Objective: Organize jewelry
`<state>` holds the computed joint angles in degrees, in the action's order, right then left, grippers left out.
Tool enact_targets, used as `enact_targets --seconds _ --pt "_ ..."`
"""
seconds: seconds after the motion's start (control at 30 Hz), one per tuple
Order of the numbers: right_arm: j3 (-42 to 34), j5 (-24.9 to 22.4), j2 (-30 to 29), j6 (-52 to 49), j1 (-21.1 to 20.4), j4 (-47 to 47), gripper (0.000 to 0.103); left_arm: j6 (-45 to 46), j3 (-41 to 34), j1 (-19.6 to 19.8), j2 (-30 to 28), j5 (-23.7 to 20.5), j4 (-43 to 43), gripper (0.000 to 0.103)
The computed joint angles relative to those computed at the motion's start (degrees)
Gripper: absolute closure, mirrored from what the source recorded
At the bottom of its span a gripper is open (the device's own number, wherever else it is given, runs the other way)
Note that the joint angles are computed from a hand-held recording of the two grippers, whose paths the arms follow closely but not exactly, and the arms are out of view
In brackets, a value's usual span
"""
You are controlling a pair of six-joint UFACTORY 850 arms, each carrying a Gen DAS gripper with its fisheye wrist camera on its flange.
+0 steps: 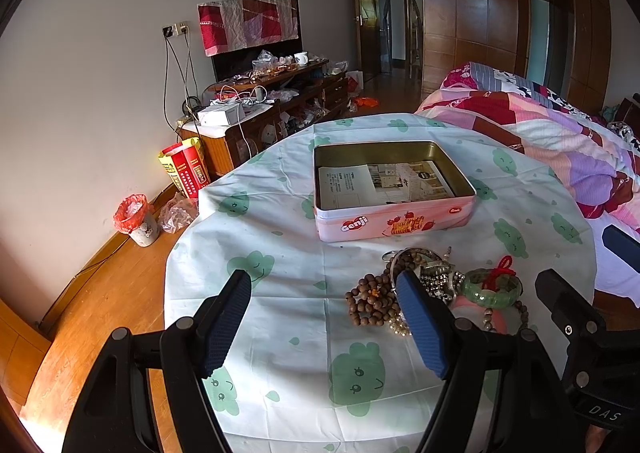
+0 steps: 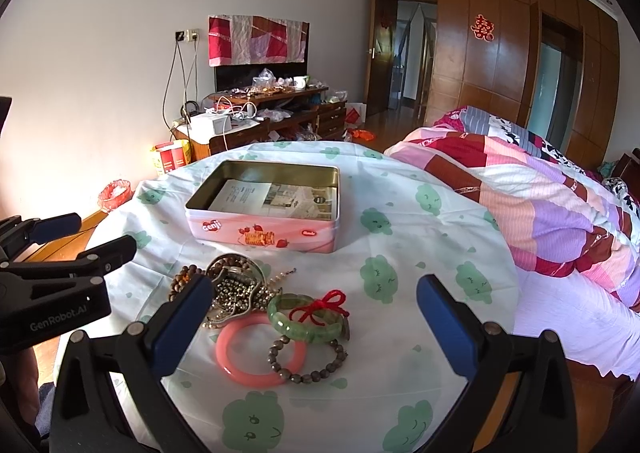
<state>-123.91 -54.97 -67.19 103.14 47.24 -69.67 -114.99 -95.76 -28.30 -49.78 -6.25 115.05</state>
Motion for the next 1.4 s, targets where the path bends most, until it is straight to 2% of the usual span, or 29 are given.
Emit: enact_targets --seconds 1.07,1.4 --pt "-0.39 0.09 -0.14 -0.60 -0.08 0.48 0.000 1.00 -0.07 0.04 -0.04 0.11 -0.89 0.028" --pt "-0.85 0.40 -0.56 -0.78 -0.16 0.73 0.000 -1.35 0.07 0.01 -0.59 -0.12 1.28 0.028"
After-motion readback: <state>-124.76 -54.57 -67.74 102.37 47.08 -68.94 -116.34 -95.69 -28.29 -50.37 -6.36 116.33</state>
